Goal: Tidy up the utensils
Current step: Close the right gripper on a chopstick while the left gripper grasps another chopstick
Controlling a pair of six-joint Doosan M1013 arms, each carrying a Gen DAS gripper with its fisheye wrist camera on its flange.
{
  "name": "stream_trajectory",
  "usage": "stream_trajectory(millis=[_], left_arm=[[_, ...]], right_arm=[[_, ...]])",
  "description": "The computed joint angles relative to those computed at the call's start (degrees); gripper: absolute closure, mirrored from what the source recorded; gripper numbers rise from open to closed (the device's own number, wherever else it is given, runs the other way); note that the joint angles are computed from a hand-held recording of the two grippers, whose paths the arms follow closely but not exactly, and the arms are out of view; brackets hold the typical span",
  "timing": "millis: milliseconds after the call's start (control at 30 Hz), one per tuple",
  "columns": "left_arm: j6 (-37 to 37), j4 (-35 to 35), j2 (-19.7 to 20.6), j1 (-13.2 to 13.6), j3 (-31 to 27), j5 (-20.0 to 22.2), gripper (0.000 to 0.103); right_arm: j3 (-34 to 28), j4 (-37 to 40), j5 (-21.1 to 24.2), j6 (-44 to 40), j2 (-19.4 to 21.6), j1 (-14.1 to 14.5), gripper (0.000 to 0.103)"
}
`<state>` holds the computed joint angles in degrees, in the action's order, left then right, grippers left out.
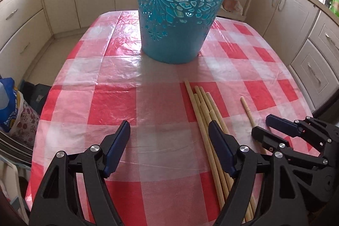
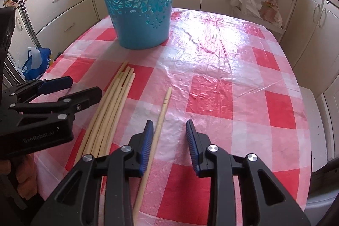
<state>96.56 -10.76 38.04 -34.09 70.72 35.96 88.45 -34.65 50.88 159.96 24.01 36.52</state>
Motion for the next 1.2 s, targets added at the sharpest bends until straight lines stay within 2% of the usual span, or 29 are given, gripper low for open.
stream_trajectory(millis=[67, 167, 267, 333, 433, 467, 567, 733, 867, 967, 1000, 1200], left_arm=[[-1.8, 4.0, 0.1, -0.6, -0.3, 0.7, 0.031], [-3.0, 5.5, 0.2, -0.7, -0.8, 1.7, 0.031], [-8.4, 11.7, 0.4, -1.3, -1.3, 1.8, 0.031], [-10.7, 15.9, 1.1, -1.8, -2.5, 3.6, 0.033], [-10.7, 17.2, 1.4, -1.9, -3.4, 5.0, 0.039], [-10.5, 17.4, 1.4, -1.8, -3.6, 5.3, 0.041], [-6.8, 11.9, 1.1, -1.1, -3.8, 5.7, 0.041], [-6.1, 12.0, 1.9, -1.7, -5.0, 6.0, 0.041], [-3.9, 9.1, 2.4, -1.6, -6.3, 8.6, 0.041], [-5.6, 12.7, 2.2, -2.1, -5.5, 8.0, 0.041], [-5.5, 12.2, 2.5, -1.9, -6.0, 9.1, 0.041], [-6.3, 12.8, 3.4, -1.9, -7.4, 9.6, 0.041]], right_arm=[[0.2, 0.2, -0.5, 0.2, -0.2, -0.2, 0.071], [0.6, 0.5, -1.2, 0.9, -0.5, -0.5, 0.071], [0.8, 0.8, -1.6, 0.9, -0.7, -0.7, 0.071], [0.5, 1.2, -1.5, 0.4, -0.6, -0.9, 0.071], [1.1, 1.6, -1.7, 0.9, -1.0, -1.2, 0.072], [1.6, 1.7, -2.3, 1.4, -1.4, -1.4, 0.072], [2.5, 2.0, -3.5, 2.1, -2.1, -1.7, 0.072], [2.6, 1.6, -3.7, 2.3, -2.0, -1.7, 0.072], [3.1, 1.8, -4.8, 2.6, -2.4, -1.8, 0.072], [3.3, 1.9, -4.9, 2.3, -2.5, -1.9, 0.071], [3.4, 2.0, -5.1, 2.3, -2.6, -1.9, 0.071], [2.6, 2.9, -4.7, 0.8, -2.1, -2.5, 0.071]])
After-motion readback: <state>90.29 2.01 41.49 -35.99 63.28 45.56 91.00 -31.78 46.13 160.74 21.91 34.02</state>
